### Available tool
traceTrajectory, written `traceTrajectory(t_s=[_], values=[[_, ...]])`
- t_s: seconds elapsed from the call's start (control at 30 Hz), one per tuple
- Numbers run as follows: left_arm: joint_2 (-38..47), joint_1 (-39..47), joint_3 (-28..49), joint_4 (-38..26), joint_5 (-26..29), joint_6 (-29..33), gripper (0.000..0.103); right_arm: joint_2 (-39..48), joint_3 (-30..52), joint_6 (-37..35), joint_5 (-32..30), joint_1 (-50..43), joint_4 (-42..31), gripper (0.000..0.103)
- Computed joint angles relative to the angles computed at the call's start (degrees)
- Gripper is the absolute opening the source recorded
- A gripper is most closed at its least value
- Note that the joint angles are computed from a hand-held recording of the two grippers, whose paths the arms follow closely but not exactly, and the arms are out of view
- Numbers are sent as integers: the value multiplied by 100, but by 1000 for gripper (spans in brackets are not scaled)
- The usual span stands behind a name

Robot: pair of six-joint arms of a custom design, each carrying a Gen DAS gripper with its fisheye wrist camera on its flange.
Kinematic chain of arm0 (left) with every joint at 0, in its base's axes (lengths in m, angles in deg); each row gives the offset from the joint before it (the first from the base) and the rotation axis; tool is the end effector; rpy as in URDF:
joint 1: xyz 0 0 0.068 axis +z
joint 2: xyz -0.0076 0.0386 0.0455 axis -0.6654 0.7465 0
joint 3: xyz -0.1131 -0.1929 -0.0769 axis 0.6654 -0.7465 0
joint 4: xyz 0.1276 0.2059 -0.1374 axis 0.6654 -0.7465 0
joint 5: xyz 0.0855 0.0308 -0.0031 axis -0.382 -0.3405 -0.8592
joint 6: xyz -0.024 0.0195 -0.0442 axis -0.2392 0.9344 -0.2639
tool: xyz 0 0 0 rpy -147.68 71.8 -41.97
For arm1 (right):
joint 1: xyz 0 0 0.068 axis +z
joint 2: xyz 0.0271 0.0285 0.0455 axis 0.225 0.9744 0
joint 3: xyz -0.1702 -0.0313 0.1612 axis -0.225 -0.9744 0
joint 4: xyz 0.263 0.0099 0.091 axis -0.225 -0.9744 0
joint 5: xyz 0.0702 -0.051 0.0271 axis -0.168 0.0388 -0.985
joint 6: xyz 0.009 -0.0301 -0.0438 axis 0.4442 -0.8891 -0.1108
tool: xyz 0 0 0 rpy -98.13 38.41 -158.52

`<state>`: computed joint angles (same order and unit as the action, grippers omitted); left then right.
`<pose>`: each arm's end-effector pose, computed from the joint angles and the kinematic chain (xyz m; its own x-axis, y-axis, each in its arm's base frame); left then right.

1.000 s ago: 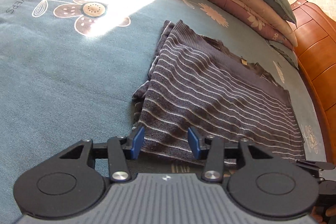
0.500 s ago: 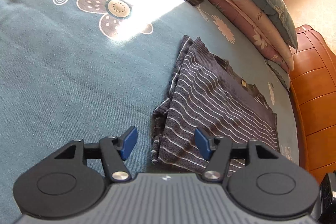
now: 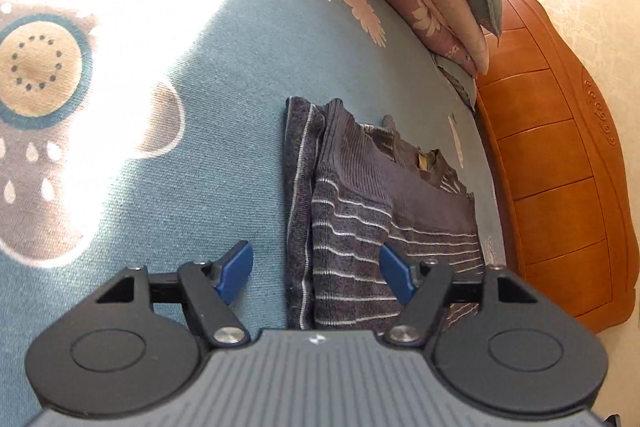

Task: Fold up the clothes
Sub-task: 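Close the left gripper on the sweater side edge while the right gripper grasps it too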

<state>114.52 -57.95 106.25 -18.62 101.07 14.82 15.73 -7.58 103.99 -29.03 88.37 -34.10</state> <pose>0.2834 -0.1074 0.0847 -0.9595 -0.0123 -0.2813 0.2046 0.6558 -0.7266 0.0683 0.2111 0.1958 -0.8699 -0.1211 -0.4781 -0.2275 0.9586 0.1711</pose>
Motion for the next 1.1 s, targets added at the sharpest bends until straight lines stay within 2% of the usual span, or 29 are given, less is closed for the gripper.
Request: traceTrajectory(t_s=[0.13, 0.37, 0.43, 0.53, 0.67, 0.8, 0.87, 0.9, 0.97, 1.0, 1.03, 1.1], values=[[698, 6, 593, 120, 384, 28, 75, 189, 219, 60, 90, -95, -188, 59], [1985, -120, 1991, 181, 911, -224, 76, 78, 165, 159, 227, -433, -349, 59], [2242, -119, 2246, 211, 1125, -283, 79, 50, 137, 205, 275, -513, -334, 59], [2282, -87, 2264, 85, 1354, -121, 80, 29, 91, 130, 292, -631, -229, 59], [1868, -12, 1687, -520, 1723, 641, 80, 97, 147, -93, 327, -683, -166, 59], [1615, -204, 1503, -903, 1534, 1263, 80, 270, 223, -366, 355, -586, -127, 59], [1857, -305, 1833, -912, 1539, 1060, 78, 408, 257, -619, 365, -538, -24, 60], [1943, -365, 1969, -903, 1449, 966, 75, 551, 324, -794, 393, -518, 20, 61], [2109, -479, 2253, -954, 1243, 829, 52, 829, 444, -1230, 457, -472, 193, 62], [2133, -528, 2377, -1170, 1015, 914, 28, 985, 527, -1433, 495, -456, 257, 64], [2161, -570, 2492, -1355, 817, 967, 15, 1163, 639, -1630, 541, -430, 292, 65], [2218, -588, 2640, -1558, 684, 916, 15, 1521, 862, -2004, 716, -326, 339, 66]])
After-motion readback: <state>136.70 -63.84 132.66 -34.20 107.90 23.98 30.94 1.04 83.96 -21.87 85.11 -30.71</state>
